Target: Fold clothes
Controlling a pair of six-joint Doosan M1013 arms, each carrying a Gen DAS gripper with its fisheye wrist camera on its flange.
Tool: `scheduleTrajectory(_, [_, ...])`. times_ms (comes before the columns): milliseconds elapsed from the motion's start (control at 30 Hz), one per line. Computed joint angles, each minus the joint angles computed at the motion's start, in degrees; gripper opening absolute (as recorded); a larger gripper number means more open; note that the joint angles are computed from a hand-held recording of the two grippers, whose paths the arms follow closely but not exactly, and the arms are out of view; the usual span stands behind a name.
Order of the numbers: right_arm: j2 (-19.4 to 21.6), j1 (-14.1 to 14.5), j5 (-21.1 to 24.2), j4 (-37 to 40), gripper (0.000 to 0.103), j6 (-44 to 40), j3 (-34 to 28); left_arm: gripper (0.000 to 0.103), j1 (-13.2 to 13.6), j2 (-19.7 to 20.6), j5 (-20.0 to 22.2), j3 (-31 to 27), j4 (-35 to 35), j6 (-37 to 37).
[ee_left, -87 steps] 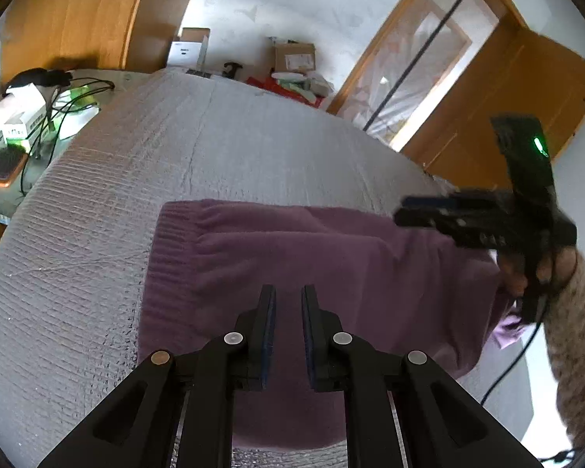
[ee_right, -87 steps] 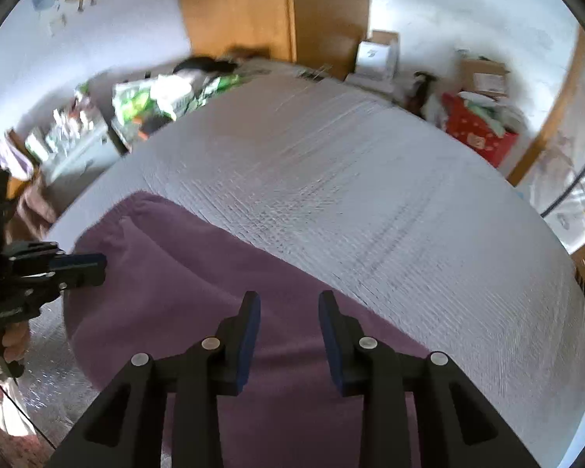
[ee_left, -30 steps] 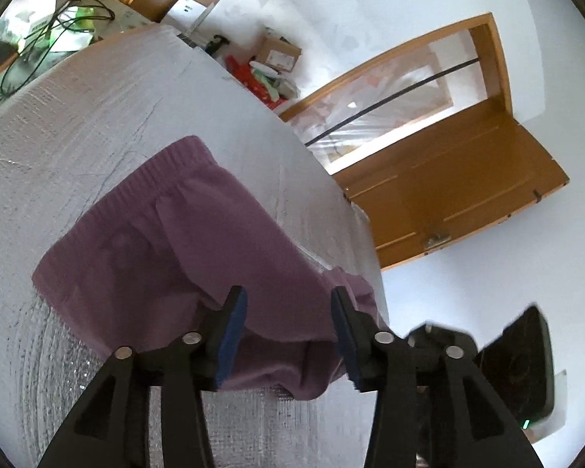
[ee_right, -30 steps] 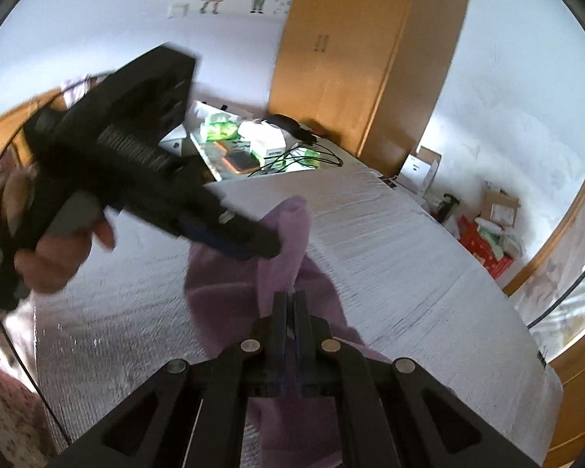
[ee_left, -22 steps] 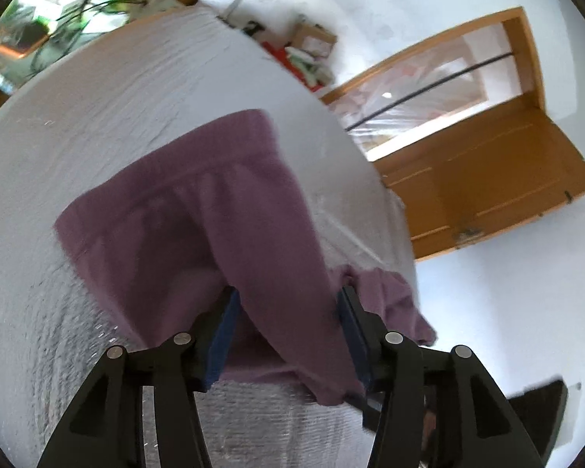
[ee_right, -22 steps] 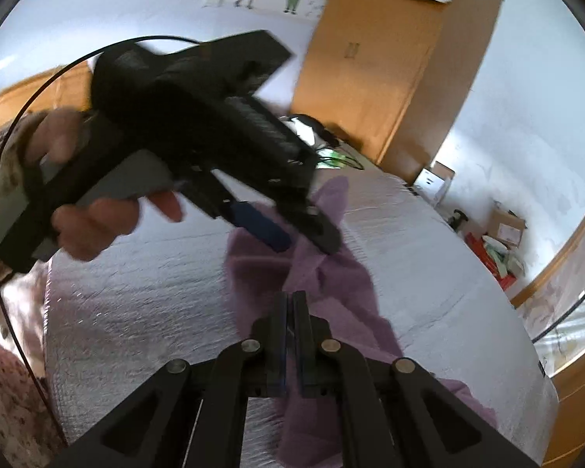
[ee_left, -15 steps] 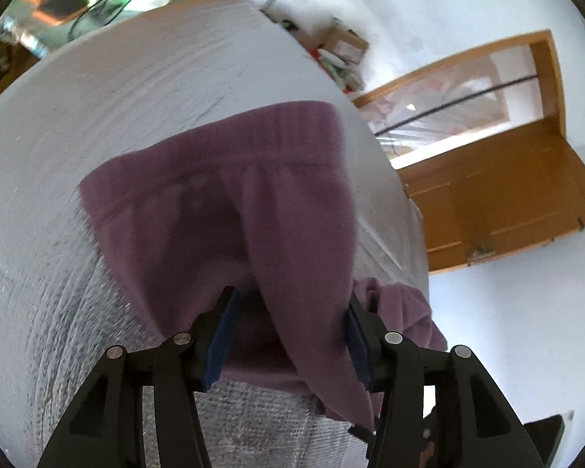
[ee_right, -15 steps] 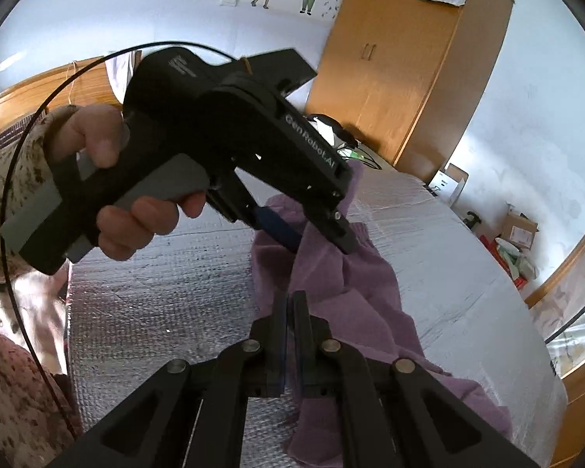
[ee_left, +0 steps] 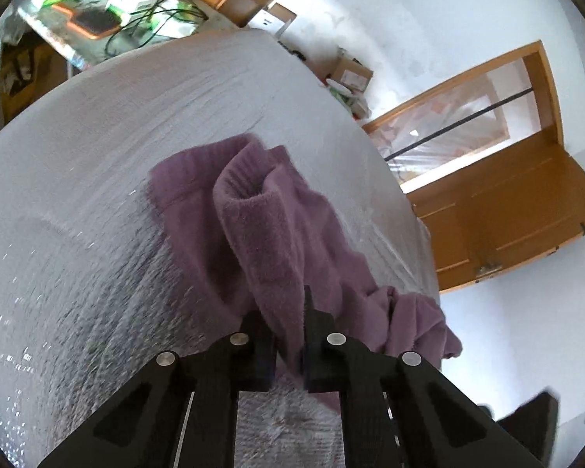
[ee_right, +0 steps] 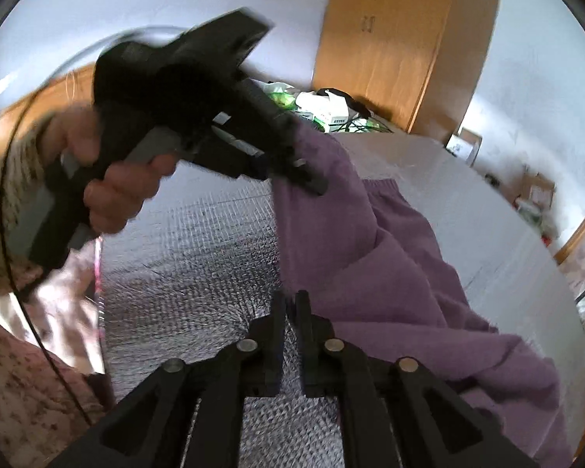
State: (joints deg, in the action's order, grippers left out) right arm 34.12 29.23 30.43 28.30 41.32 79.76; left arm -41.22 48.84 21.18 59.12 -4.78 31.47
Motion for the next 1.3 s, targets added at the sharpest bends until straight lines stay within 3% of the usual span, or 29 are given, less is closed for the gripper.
scheduleTrajectory(167, [-0.2,-2.9,7.4,8.3,0.006,-0.5,-2.3,0.008,0.5,-0.5,-2.6,2.2,-1.5,-0.2])
scheduleTrajectory(300, [1.4,-4.8,10.3,8.1,0.007,2.9,-6.3,0.006,0.5,-0.8,-3.9,3.3,-1.1,-1.4])
scheduleTrajectory(367, [2.9,-5.5,12.1,6.3,0.018,6.7,-9.5,0.006,0.6,-0.9,-4.8,3.7,-2.4,-0.3])
scheduleTrajectory(467, [6.4,-6.5,17.1,3.6,0.032,13.2,-16.2,0.006,0.7,-0.4,-5.2,3.3,-3.9,0.2])
scheduleTrajectory(600, [12.0,-6.6,24.0,-3.3,0.034,19.8,-25.3,0.022,1.3,0.9,-5.4,1.7,-11.0,3.2])
scheduleTrajectory(700, [16.9,-5.9,29.5,-9.1,0.034,23.3,-33.0,0.022,1.4,1.7,-4.2,0.2,-11.1,2.0])
scheduleTrajectory(833, [23.3,-6.5,38.8,-7.5,0.034,25.9,-43.4,0.022,1.7,3.1,-3.3,-2.1,-12.8,2.6])
scheduleTrajectory(967, [28.0,-6.6,44.9,-5.9,0.038,25.4,-51.4,0.019,1.6,4.2,-2.6,-4.0,-12.1,2.0])
scheduleTrajectory(1033, [30.3,-6.7,47.9,-5.0,0.038,25.6,-55.4,0.011,1.4,4.4,-2.1,-4.4,-8.1,-0.8])
scheduleTrajectory(1133, [32.0,-6.5,50.3,-3.5,0.037,24.7,-58.3,0.01,1.2,4.4,-1.3,-4.7,-4.9,-3.0])
scheduleTrajectory(1200, [32.1,-6.1,50.1,-5.0,0.029,24.6,-58.6,0.008,1.1,4.3,-1.0,-4.6,-4.2,-3.0])
scheduleTrajectory(1233, [32.2,-6.0,49.8,-5.7,0.011,24.6,-58.7,0.007,1.1,4.1,-1.2,-4.3,-4.5,-2.7])
scheduleTrajectory(1300, [31.3,-5.5,47.9,-7.7,0.008,23.3,-57.4,0.006,1.2,3.6,-2.5,-3.3,-5.0,-2.8])
